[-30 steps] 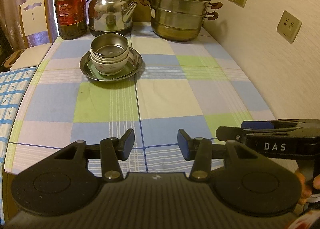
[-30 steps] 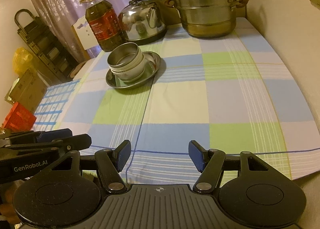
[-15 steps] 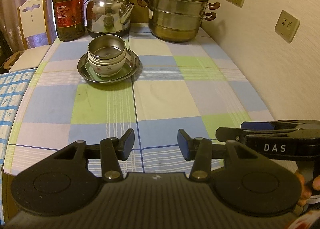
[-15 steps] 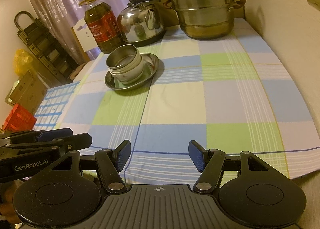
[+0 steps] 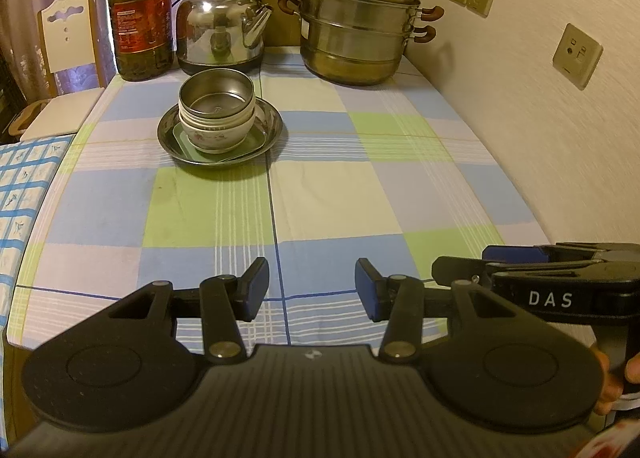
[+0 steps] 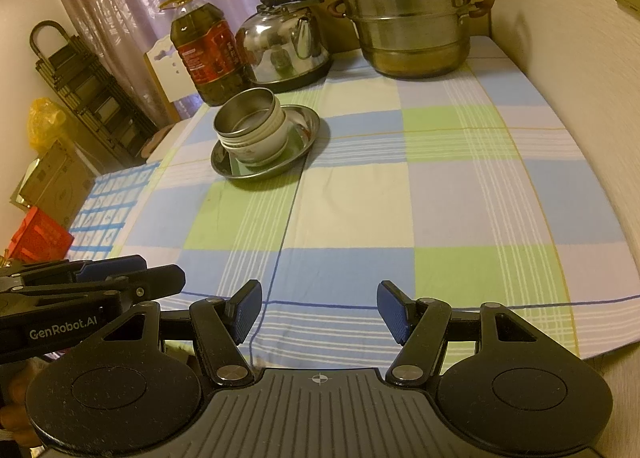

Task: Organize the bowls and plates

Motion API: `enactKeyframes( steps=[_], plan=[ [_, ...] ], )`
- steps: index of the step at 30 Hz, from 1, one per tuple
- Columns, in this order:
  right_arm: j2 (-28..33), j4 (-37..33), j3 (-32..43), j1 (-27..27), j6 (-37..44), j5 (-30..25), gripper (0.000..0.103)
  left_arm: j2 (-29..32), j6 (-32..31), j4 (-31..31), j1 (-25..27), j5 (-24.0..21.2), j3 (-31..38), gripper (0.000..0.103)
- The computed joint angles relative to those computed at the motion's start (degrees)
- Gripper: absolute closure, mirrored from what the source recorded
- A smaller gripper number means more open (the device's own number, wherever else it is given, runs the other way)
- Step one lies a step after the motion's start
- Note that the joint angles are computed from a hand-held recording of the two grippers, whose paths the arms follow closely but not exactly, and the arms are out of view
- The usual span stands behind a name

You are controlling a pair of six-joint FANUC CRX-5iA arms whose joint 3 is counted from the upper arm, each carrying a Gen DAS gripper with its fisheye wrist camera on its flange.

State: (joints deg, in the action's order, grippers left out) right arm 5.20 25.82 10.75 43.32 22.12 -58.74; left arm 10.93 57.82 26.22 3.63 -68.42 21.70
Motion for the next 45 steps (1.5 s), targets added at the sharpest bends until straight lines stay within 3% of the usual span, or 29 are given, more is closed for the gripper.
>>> enactKeyframes(
  steps=[45],
  plan=[
    [0.8, -0.4, 0.9, -0.1, 0.5, -0.2, 0.039, 0.3, 0.3, 0.1, 0.3, -0.3, 0.3, 0.059]
  ],
)
